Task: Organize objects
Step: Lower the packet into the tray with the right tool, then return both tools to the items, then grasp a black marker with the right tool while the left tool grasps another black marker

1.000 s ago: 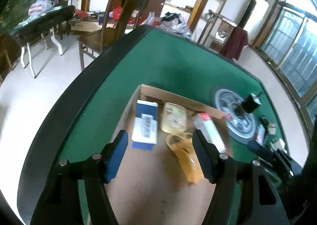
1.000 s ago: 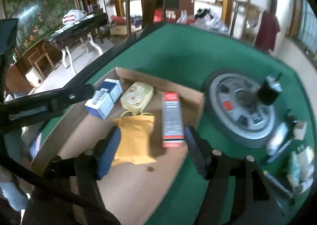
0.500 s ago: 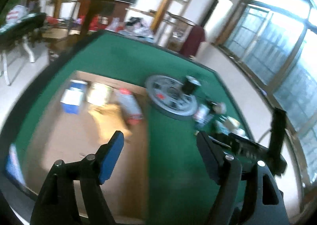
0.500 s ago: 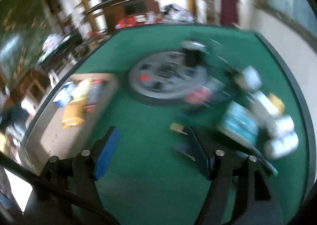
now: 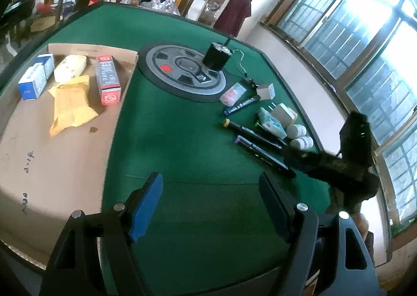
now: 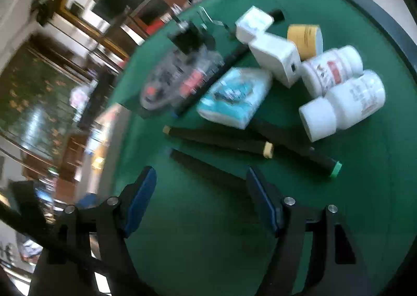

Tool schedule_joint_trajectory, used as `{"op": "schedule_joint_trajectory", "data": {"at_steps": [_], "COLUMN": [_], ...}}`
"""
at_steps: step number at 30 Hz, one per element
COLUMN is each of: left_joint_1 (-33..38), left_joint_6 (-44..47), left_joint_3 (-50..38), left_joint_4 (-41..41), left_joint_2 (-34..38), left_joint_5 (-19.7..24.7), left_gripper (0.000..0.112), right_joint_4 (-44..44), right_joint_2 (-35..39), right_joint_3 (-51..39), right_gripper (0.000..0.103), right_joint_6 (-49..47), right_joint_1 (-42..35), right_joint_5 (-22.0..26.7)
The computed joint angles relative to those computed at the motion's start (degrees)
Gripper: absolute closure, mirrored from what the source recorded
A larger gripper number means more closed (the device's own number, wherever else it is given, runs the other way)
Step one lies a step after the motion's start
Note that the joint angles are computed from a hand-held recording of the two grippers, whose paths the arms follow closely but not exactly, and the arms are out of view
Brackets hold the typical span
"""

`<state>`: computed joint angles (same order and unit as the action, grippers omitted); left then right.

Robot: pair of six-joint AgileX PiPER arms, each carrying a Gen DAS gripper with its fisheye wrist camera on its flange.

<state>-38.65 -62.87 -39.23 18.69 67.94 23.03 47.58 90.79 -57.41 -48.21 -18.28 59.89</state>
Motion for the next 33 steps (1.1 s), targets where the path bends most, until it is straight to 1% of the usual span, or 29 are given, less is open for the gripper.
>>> {"op": "schedule_joint_trajectory", "data": {"at_steps": [1, 2, 3, 4, 5, 8, 10, 12, 14, 15, 16, 19, 21, 23, 24, 26, 27, 28, 29, 31, 32, 33], "left_joint_1": [-0.32, -0.35, -0.14, 0.55, 1.25, 2.33, 2.48, 1.81, 0.82, 0.41, 0.12, -0.53, -1.14, -2.51, -3.33, -5.12, -6.07, -6.65, -6.9, -6.48, -6.01, -5.81], "left_joint_6": [-1.62, -2.54, -2.88, -1.71, 0.25, 4.62, 6.52, 5.22, 2.85, 2.87, 3.23, 4.98, 5.54, 3.41, 1.59, -2.52, -4.19, -4.9, -5.06, -3.83, -2.65, -2.2], "left_joint_3": [0.32, 0.38, 0.86, 1.23, 1.54, 1.62, 1.66, 1.56, 1.35, 1.16, 1.14, 0.97, 0.45, -0.3, -0.84, -1.9, -2.52, -3.06, -3.37, -3.46, -3.48, -3.61], "left_joint_4": [1.44, 2.24, 2.38, 1.09, -1.17, -5.87, -7.61, -6.02, -3.3, -2.94, -3.02, -4.41, -4.79, -2.04, 0.27, 5.6, 8.05, 9.3, 9.81, 8.83, 7.64, 7.13], "left_joint_2": [-0.28, -0.27, -0.43, -0.29, -0.06, 1.96, 2.44, 2.44, 2.59, 2.98, 3.29, 4.88, 6.31, 7.6, 8.08, 9.14, 9.78, 10.38, 10.83, 11.28, 11.52, 11.76], "left_joint_5": [0.18, 0.26, 0.02, -0.57, -1.32, -3.33, -3.69, -3.09, -2.4, -2.1, -2.1, -2.99, -3.52, -3.33, -2.6, -0.74, 0.6, 1.65, 2.23, 1.98, 1.77, 1.76], "left_gripper": [0.042, 0.042, 0.042, 0.042, 0.042, 0.042, 0.042, 0.042, 0.042, 0.042, 0.042, 0.042, 0.042, 0.042, 0.042, 0.042, 0.042, 0.042, 0.042, 0.042, 0.042, 0.042], "right_joint_4": [0.54, 0.86, 1.4, 1.91, 2.68, 4.65, 7.03, 8.02, 7.96, 6.36, 5.04, -2.96, -5.69, -7.12, -8.1, -7.79, -8.68, -9.64, -10.45, -15.16, -16.12, -17.31], "right_joint_2": [-0.88, -1.22, -1.57, -0.79, -0.71, -0.56, 1.88, 3.13, 1.87, 0.22, -0.83, -4.15, -3.75, -1.89, -0.24, 0.6, 1.91, 2.55, 2.56, 2.92, 1.91, 1.45], "right_joint_3": [1.16, 1.84, 2.19, 1.79, 2.09, 3.62, 3.19, 2.39, 2.22, 1.82, 1.65, 0.29, -1.0, -2.52, -3.71, -4.24, -5.55, -6.07, -5.87, -5.4, -4.13, -3.67], "right_gripper": [0.031, 0.027, 0.025, 0.025, 0.025, 0.025, 0.025, 0.025, 0.025, 0.025, 0.025, 0.025, 0.025, 0.025, 0.025, 0.026, 0.025, 0.026, 0.026, 0.025, 0.028, 0.03], "right_joint_6": [-0.78, -1.32, -1.45, -1.35, -1.87, -2.79, -4.32, -4.16, -3.78, -2.78, -1.92, 2.0, 2.33, 2.66, 3.24, 1.83, 2.59, 3.2, 3.27, 6.04, 5.7, 6.06], "right_joint_1": [0.51, 1.36, 2.15, 2.74, 3.0, 6.36, 8.13, 9.43, 9.88, 9.98, 10.18, 11.43, 11.54, 12.07, 12.74, 12.92, 13.35, 13.97, 14.1, 16.4, 17.42, 18.1], "right_joint_5": [-1.85, -2.35, -1.9, -0.01, 0.81, 1.56, 5.15, 6.96, 4.98, 2.15, 0.36, -7.55, -8.98, -9.44, -9.87, -11.33, -10.38, -10.42, -10.42, -12.11, -14.21, -14.07]}}
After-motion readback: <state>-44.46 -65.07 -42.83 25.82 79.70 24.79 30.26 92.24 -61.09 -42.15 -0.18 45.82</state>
